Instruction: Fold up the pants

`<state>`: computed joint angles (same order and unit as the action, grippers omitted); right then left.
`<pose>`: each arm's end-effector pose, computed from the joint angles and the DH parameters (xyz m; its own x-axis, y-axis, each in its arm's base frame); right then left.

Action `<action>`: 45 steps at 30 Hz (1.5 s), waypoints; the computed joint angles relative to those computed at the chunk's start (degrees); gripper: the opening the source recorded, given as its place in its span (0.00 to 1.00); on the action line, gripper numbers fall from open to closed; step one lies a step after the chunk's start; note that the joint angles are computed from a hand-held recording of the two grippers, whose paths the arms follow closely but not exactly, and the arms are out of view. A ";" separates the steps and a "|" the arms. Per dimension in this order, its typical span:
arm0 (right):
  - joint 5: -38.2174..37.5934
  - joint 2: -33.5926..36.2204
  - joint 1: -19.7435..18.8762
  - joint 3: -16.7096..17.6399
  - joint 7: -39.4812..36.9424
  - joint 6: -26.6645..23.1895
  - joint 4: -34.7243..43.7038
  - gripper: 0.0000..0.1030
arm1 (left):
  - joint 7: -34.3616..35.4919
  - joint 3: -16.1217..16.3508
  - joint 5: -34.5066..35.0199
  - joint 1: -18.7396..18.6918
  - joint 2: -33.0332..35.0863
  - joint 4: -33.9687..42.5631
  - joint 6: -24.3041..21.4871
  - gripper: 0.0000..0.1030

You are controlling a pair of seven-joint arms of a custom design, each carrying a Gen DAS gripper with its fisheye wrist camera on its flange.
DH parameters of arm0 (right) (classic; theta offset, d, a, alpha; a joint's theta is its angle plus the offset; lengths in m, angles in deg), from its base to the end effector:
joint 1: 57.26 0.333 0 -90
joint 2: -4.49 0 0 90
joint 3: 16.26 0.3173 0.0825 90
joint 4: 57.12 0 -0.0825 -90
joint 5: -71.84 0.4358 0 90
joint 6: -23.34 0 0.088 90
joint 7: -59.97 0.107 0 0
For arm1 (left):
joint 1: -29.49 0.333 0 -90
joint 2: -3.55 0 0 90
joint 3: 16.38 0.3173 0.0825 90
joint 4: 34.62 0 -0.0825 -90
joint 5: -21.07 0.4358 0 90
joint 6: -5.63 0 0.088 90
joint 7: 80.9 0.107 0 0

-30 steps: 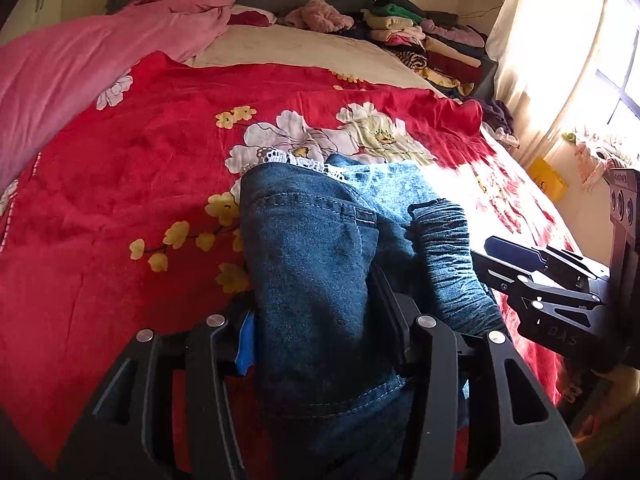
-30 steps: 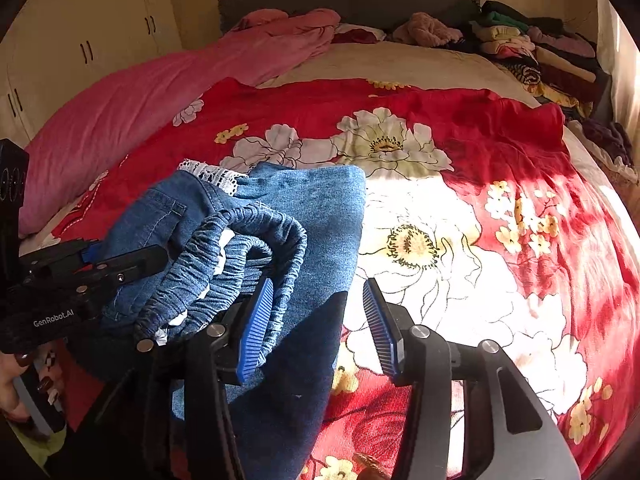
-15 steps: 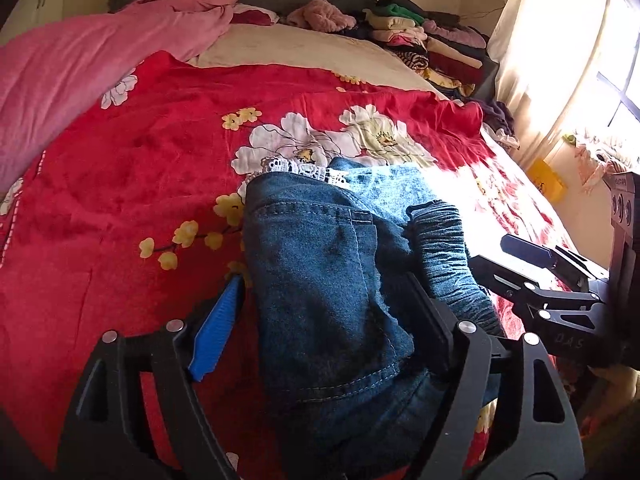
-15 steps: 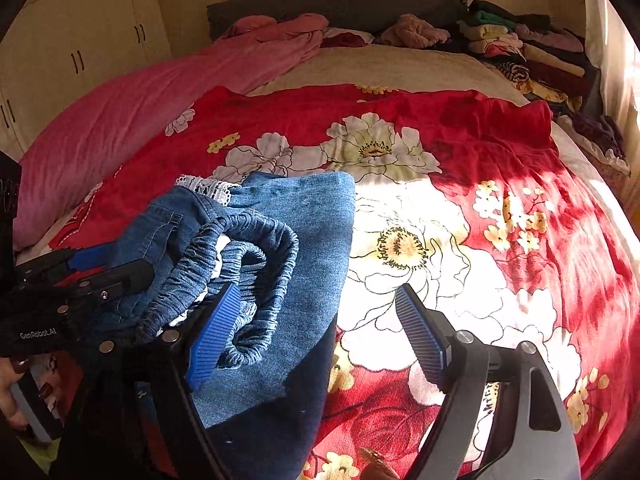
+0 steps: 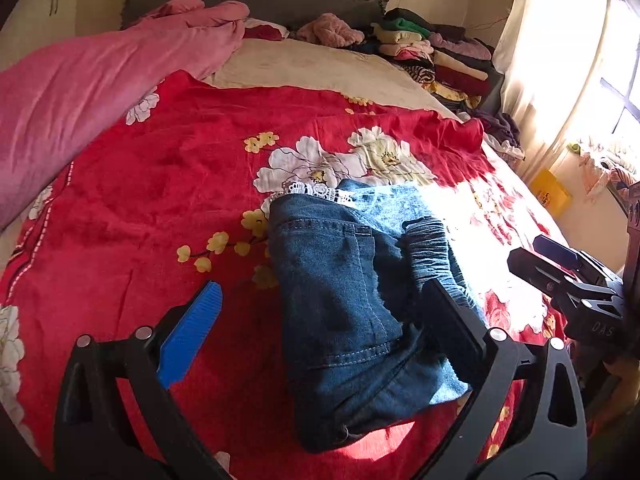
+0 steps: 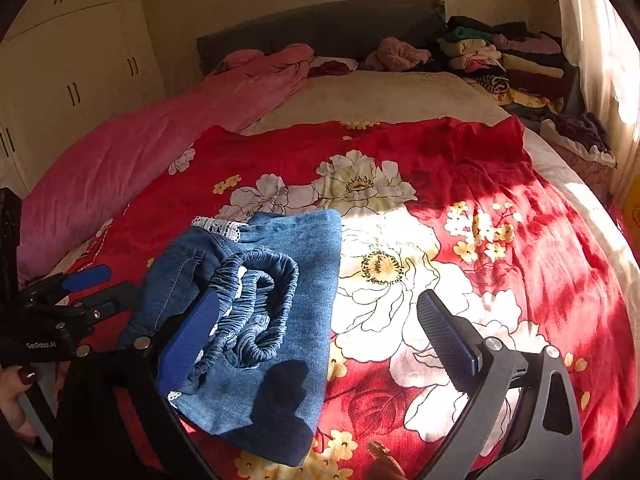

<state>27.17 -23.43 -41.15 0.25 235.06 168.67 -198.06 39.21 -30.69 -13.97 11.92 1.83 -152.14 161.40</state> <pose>0.4061 0.2776 0.5000 -0.2875 -0.9443 -0.1598 -0.5895 0.3060 -0.7476 0.5493 -0.3185 0.5054 -0.6256 -0.7560 0.1925 -0.6367 0.3523 -0.6859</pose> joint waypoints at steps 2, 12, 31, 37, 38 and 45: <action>-0.52 -1.54 0.22 0.88 0.96 -0.60 -0.49 0.96 | 0.51 0.07 -0.92 -0.09 -1.60 -1.31 0.60 0.91; -0.54 -6.68 3.49 5.18 4.63 -5.90 -2.29 0.96 | 4.24 2.43 -5.59 -2.55 -10.82 -10.37 3.73 0.91; -0.66 -7.36 10.24 8.13 10.97 -14.61 -2.68 0.96 | 10.36 7.06 -10.27 -7.90 -22.45 -23.36 4.77 0.91; 1.07 -5.09 12.21 7.47 12.08 -14.20 -3.33 0.96 | 8.80 6.03 -8.39 -7.17 -22.61 -25.71 6.25 0.91; 1.46 -4.50 12.48 7.22 12.04 -14.12 -3.38 0.96 | 8.49 6.21 -8.20 -7.30 -22.32 -25.81 6.18 0.91; 1.96 -3.56 13.03 6.26 12.65 -13.11 -3.90 0.96 | 5.29 5.97 -5.80 -6.29 -20.74 -25.25 4.33 0.91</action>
